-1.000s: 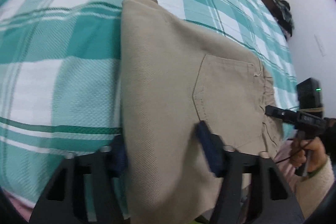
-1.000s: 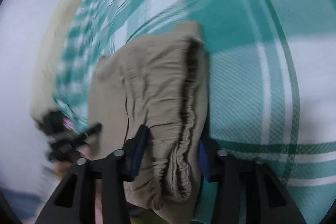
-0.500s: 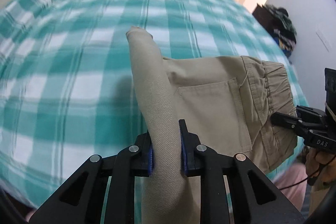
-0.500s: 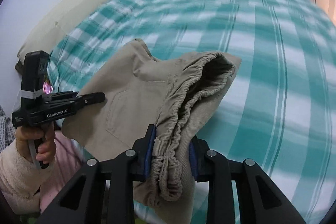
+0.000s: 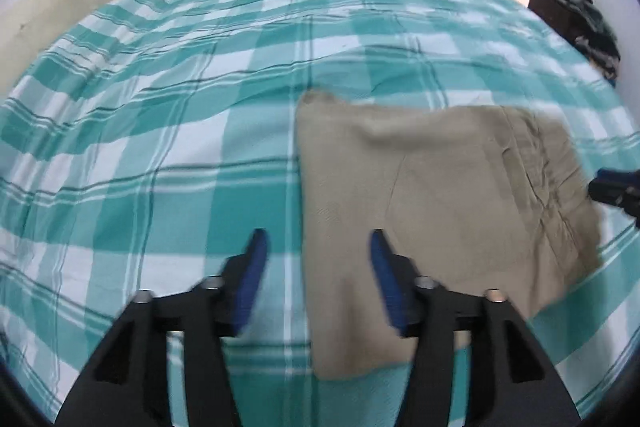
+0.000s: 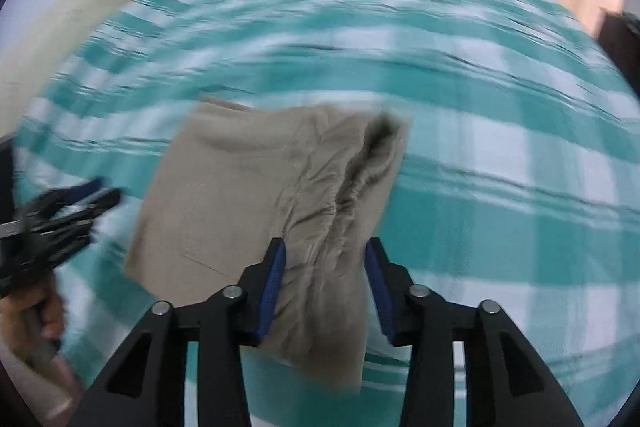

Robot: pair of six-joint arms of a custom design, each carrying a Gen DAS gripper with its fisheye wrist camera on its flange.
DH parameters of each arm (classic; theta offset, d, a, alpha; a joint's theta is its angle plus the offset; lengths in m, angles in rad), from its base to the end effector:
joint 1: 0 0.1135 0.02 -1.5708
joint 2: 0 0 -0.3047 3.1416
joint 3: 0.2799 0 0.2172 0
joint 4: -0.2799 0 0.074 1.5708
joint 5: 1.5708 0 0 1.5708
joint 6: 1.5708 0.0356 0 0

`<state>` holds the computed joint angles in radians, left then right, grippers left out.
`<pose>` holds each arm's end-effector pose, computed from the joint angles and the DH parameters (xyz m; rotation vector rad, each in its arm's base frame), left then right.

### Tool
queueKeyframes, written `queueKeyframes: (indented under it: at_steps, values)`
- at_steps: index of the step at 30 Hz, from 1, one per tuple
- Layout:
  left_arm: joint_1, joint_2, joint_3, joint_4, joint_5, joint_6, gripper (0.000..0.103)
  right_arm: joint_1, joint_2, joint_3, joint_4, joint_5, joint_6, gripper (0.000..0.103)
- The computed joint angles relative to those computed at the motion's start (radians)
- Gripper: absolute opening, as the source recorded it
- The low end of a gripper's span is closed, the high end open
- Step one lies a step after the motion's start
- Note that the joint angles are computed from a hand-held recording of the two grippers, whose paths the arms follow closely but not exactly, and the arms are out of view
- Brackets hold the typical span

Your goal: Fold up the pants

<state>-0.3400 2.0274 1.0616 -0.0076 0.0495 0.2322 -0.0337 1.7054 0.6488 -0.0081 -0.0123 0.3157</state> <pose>0.3615 -0.1297 0.1588 0.7371 2.4367 -0.1052 0.2688 -0.0086 0.1673 0.4547 2.6005 0.1120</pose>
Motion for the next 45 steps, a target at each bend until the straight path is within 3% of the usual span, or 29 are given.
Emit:
queueKeyframes:
  at_steps: [2,5,8,11,13,15,17,20,25,34,45]
  values:
    - [0.021,-0.078,-0.121,0.086,-0.009,0.031,0.078,-0.007,-0.059,-0.075,0.015,0.039,0.014,0.098]
    - [0.035,-0.251,-0.319,0.243,-0.088,0.078,0.098,0.041,-0.227,-0.178,-0.026,0.142,0.06,0.101]
    - [0.057,-0.44,-0.459,0.307,-0.09,0.129,0.103,0.168,-0.421,-0.222,-0.157,0.26,0.149,0.103]
    - [0.097,-0.59,-0.45,0.101,-0.068,0.138,0.103,0.411,-0.589,-0.184,-0.401,0.42,0.364,0.103]
    - [0.087,-0.647,-0.452,0.029,-0.137,0.128,0.103,0.648,-0.626,-0.119,-0.595,0.549,0.6,0.103]
    - [0.081,-0.737,-0.499,-0.002,-0.218,0.141,0.103,0.849,-0.602,-0.043,-0.761,0.635,0.814,0.103]
    - [0.116,-0.803,-0.508,-0.068,-0.193,0.148,0.103,1.049,-0.538,0.047,-0.948,0.686,1.052,0.103]
    - [0.217,-0.874,-0.451,-0.288,-0.059,0.176,0.103,1.238,-0.423,0.169,-1.145,0.688,1.287,0.103]
    - [0.316,-0.976,-0.407,-0.486,0.05,0.248,0.103,1.428,-0.299,0.332,-1.325,0.688,1.509,0.103]
    - [0.464,-1.055,-0.319,-0.74,0.157,0.379,0.103,1.562,-0.193,0.5,-1.4,0.611,1.605,0.103]
    - [0.691,-1.1,-0.253,-0.958,0.268,0.59,0.103,1.762,-0.086,0.66,-1.547,0.521,1.807,0.103]
